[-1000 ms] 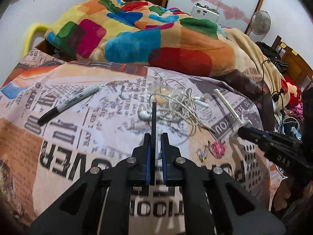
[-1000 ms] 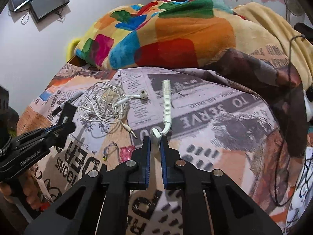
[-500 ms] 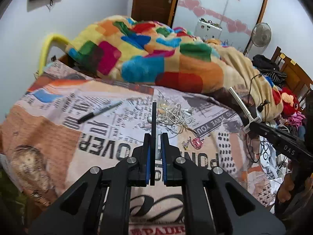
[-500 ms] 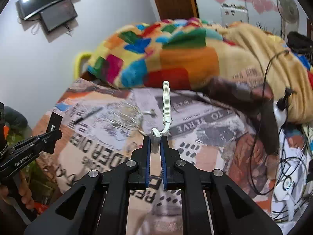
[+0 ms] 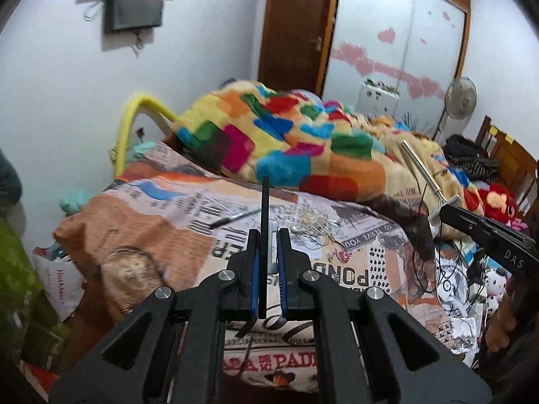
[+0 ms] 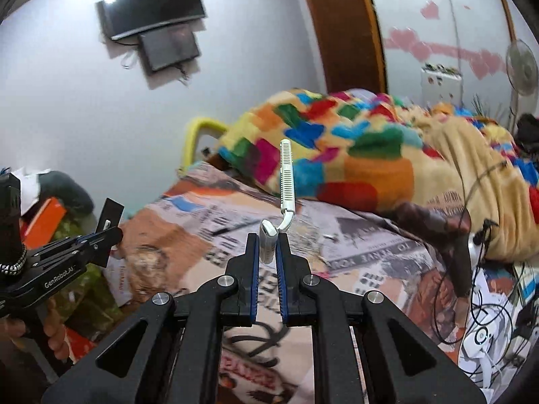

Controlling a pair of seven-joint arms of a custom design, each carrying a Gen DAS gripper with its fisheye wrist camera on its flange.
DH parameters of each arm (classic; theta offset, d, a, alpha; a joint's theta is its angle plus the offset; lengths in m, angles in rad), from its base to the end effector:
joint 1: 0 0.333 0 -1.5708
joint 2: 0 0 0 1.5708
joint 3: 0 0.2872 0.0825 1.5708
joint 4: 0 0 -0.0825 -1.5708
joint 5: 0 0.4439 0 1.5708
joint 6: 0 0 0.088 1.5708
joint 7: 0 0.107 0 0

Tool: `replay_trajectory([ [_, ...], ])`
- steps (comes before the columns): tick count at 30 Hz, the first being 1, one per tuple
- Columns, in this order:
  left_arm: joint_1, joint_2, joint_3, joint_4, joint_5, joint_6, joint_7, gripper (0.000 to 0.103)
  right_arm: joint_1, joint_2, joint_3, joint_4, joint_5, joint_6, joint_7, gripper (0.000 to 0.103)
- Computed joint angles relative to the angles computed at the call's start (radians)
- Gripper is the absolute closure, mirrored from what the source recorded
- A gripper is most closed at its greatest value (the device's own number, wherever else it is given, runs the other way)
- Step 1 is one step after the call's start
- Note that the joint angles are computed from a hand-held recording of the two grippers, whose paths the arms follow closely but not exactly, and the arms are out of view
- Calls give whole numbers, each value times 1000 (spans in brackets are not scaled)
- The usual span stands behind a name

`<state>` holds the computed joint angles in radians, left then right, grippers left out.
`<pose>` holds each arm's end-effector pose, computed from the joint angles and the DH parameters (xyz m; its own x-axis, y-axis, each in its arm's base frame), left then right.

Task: Collect trash
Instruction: 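Carry the stick and white comb with both tools over the white bin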

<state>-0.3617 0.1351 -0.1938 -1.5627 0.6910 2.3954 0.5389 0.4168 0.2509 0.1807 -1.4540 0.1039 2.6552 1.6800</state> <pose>0.6077 -0.3613 0.6100 0.0906 -0.9903 0.1056 -0.6147 -0.1391 -0.7764 0.6223 0.3993 0.6248 0.4775 -0.8469 -0.2341 -0.6063 -0.1247 -0.7854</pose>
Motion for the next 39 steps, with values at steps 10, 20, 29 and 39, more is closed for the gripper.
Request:
replay_trajectory([
  [10,94,-366,-87,-311,80,-86,-149,95,49,-82,55,-62,87,42,-117,94],
  [20,210,-703,-157,-576,17,-146,-194,95,125,-42,94,-1,131,19,-193,94],
  [29,267,-992,-172,-811,-127,-211,-152,95,207,58,125,109,100,-55,-213,94],
  [39,307,-1203,-177,-1047,-322,-237,-87,95,307,232,123,312,27,-218,-216,94],
])
